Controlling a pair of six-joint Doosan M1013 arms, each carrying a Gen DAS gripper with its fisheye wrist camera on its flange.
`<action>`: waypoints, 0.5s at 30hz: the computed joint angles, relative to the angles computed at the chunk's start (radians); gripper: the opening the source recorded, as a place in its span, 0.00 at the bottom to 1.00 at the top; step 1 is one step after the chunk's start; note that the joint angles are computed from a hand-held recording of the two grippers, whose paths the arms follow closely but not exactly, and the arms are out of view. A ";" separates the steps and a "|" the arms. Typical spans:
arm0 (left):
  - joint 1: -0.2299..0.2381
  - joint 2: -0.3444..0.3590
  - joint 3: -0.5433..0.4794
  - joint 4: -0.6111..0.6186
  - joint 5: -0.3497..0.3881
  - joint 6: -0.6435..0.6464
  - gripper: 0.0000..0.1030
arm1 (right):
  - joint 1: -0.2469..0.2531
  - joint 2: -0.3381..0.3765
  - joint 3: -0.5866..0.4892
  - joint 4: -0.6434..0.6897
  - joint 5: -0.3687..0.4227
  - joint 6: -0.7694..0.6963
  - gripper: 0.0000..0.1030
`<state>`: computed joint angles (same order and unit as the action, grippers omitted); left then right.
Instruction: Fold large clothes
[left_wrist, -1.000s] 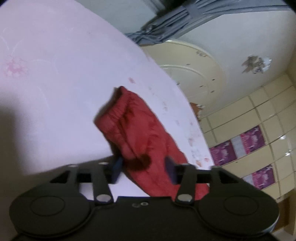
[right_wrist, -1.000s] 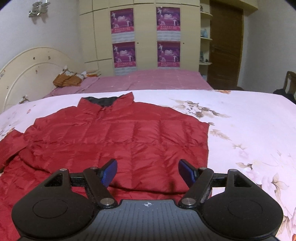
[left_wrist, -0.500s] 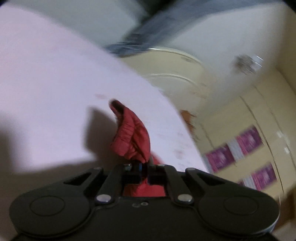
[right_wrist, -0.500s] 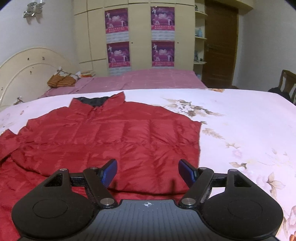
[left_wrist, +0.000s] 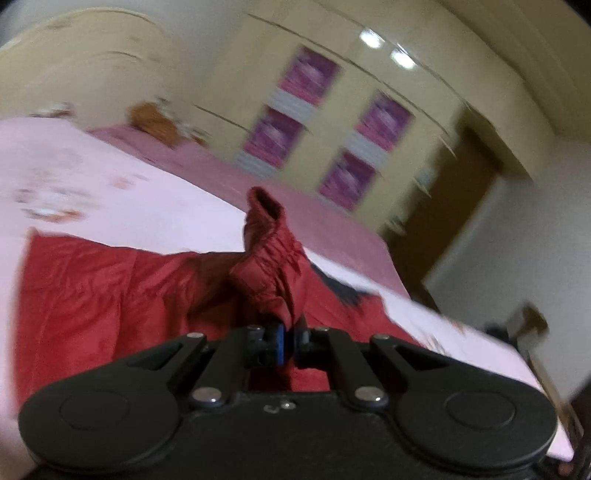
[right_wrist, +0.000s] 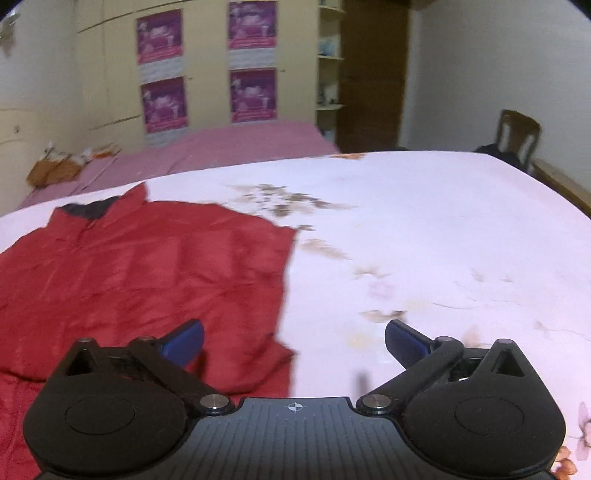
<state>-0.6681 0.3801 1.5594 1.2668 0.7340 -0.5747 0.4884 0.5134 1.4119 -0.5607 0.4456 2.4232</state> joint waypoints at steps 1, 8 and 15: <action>0.003 0.020 -0.027 -0.023 -0.032 0.047 0.04 | -0.008 -0.004 0.006 0.018 -0.006 -0.006 1.00; 0.003 0.146 -0.206 -0.297 -0.167 0.471 0.04 | -0.046 -0.036 0.057 0.005 -0.030 0.069 1.00; -0.014 0.236 -0.341 -0.506 -0.161 0.759 0.04 | -0.087 -0.065 0.102 0.018 -0.053 0.092 1.00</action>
<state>-0.6818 0.6160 1.2185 0.7608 0.5734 0.1841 0.4012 0.4488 1.5139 -0.5425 0.3926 2.5147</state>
